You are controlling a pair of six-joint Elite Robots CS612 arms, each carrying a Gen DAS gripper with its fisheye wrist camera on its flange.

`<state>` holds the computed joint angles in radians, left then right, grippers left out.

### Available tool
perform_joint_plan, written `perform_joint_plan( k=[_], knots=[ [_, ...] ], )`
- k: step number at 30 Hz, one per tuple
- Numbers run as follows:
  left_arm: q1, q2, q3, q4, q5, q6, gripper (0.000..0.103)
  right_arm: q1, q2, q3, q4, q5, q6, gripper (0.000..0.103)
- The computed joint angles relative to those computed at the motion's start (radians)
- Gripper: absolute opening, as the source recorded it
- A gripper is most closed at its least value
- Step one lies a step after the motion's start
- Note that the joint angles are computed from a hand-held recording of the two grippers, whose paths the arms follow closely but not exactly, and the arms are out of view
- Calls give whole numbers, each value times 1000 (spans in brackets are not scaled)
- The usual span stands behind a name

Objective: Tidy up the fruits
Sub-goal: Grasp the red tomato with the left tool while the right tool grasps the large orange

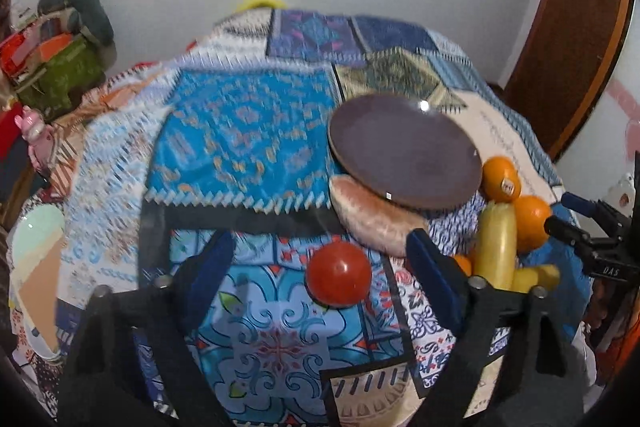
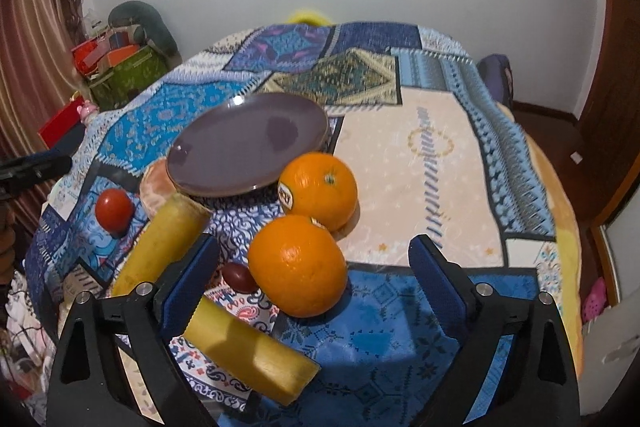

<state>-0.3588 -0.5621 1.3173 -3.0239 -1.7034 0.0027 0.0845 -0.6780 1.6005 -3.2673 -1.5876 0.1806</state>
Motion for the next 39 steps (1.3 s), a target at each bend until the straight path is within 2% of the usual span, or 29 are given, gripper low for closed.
perform_joint_plan(
  k=[4,10,12,16,18,21,30,39],
  knots=[
    [-2,17,-17,43,-19,8,80,-5,9,-13,45,39,1,89],
    [-6,34,-34,80,-35,21,78,-10,18,-28,81,75,1,86],
    [-8,41,-42,91,-40,25,76,-11,22,-34,97,84,-1,82],
    [-6,55,-64,127,-60,24,65,-14,29,-44,131,109,0,73],
    [-5,62,-75,140,-66,19,60,-16,32,-49,146,122,0,64],
    [-7,66,-78,140,-45,16,48,-18,34,-49,149,130,7,62],
    [-2,57,-71,143,-55,7,46,-17,28,-44,154,125,25,61],
    [-5,18,-37,47,-51,3,46,-9,6,-36,120,97,10,61]
  ],
)
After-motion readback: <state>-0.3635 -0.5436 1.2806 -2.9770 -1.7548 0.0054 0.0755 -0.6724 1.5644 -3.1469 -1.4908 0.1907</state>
